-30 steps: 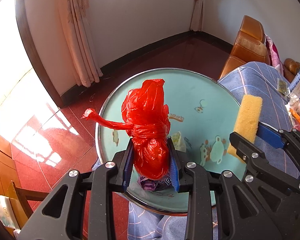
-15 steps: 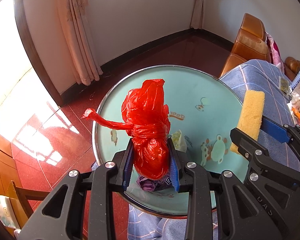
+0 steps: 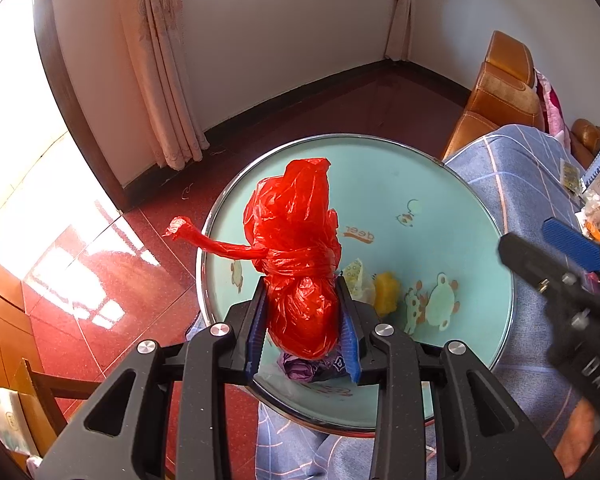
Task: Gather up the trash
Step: 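Open the left tool over the bin while the right tool drops the yellow sponge in, then move both tools back over the trash on the table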
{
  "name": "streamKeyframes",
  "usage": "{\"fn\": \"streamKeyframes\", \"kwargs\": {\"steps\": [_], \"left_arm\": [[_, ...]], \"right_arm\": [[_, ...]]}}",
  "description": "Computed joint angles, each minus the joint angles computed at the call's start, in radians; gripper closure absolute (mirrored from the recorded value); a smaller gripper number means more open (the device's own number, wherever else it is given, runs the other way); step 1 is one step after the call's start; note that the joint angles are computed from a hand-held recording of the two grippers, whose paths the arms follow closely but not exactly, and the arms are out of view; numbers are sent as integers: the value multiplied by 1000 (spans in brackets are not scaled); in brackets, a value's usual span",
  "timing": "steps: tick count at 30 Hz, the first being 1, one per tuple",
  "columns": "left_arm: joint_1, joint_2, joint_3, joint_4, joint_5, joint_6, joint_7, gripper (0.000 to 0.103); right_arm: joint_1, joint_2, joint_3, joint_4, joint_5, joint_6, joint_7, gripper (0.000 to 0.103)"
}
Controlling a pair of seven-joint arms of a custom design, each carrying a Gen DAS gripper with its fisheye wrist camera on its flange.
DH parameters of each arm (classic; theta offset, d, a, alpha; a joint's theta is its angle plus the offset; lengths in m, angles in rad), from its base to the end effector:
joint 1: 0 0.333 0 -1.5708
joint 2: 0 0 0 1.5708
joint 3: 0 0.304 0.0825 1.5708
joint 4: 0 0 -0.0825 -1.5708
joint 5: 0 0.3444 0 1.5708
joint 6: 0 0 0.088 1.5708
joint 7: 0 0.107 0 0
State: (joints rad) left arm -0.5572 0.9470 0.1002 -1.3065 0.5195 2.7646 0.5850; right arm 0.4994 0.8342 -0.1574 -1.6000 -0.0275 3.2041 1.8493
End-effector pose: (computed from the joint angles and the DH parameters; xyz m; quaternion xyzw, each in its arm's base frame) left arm 0.6436 -0.3654 0.2361 -0.6832 0.6642 -0.2284 0.2000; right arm 0.6538 0.2644 0.2569 -0.7128 0.5885 -0.2162 0.3142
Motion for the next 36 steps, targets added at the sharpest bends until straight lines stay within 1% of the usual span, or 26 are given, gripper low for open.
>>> {"fn": "streamKeyframes", "kwargs": {"steps": [1, 3, 4, 6, 7, 8, 9, 11, 12, 15, 18, 22, 24, 29, 32, 36], "left_arm": [[1, 1, -2, 0, -1, 0, 2, 71], [4, 7, -8, 11, -7, -9, 10, 71], [5, 10, -11, 16, -9, -13, 16, 70], [2, 14, -12, 25, -11, -24, 20, 63], [-4, 12, -5, 25, -8, -26, 12, 50], [-12, 9, 4, 23, -3, -29, 1, 34], [-23, 4, 18, 18, 8, -29, -17, 30], [-40, -6, 35, 12, 35, -34, -35, 29], [-45, -9, 39, 12, 47, -41, -42, 29], [-53, -19, 38, 9, 77, -58, -57, 27], [-63, -34, 39, -3, 108, -70, -80, 27], [-76, -56, 29, -26, 148, -60, -107, 26], [-82, -55, 15, -17, 160, -68, -95, 26], [-88, -43, -26, 9, 154, -78, -54, 26], [-103, -33, -34, 27, 149, -88, -36, 26], [-121, -25, -43, 47, 144, -86, -9, 26]], "right_arm": [[-1, -8, -4, -12, 7, 9, 8, 40], [43, -23, -66, -45, 23, 32, 34, 40], [76, -27, -108, -61, 32, 43, 47, 40], [139, -29, -185, -87, 53, 55, 69, 40], [160, -33, -208, -103, 64, 62, 78, 40], [167, -42, -216, -122, 71, 71, 80, 40], [180, -48, -229, -137, 82, 74, 84, 40], [233, -52, -283, -170, 109, 78, 94, 40], [250, -57, -300, -186, 118, 81, 95, 40], [261, -73, -309, -216, 134, 86, 90, 41], [303, -85, -350, -260, 164, 94, 93, 41], [338, -114, -375, -334, 205, 122, 77, 41], [344, -132, -377, -372, 228, 141, 60, 41], [387, -163, -415, -463, 317, 184, 9, 43], [416, -181, -446, -518, 382, 208, -20, 43], [404, -226, -442, -595, 449, 263, -61, 44]]}}
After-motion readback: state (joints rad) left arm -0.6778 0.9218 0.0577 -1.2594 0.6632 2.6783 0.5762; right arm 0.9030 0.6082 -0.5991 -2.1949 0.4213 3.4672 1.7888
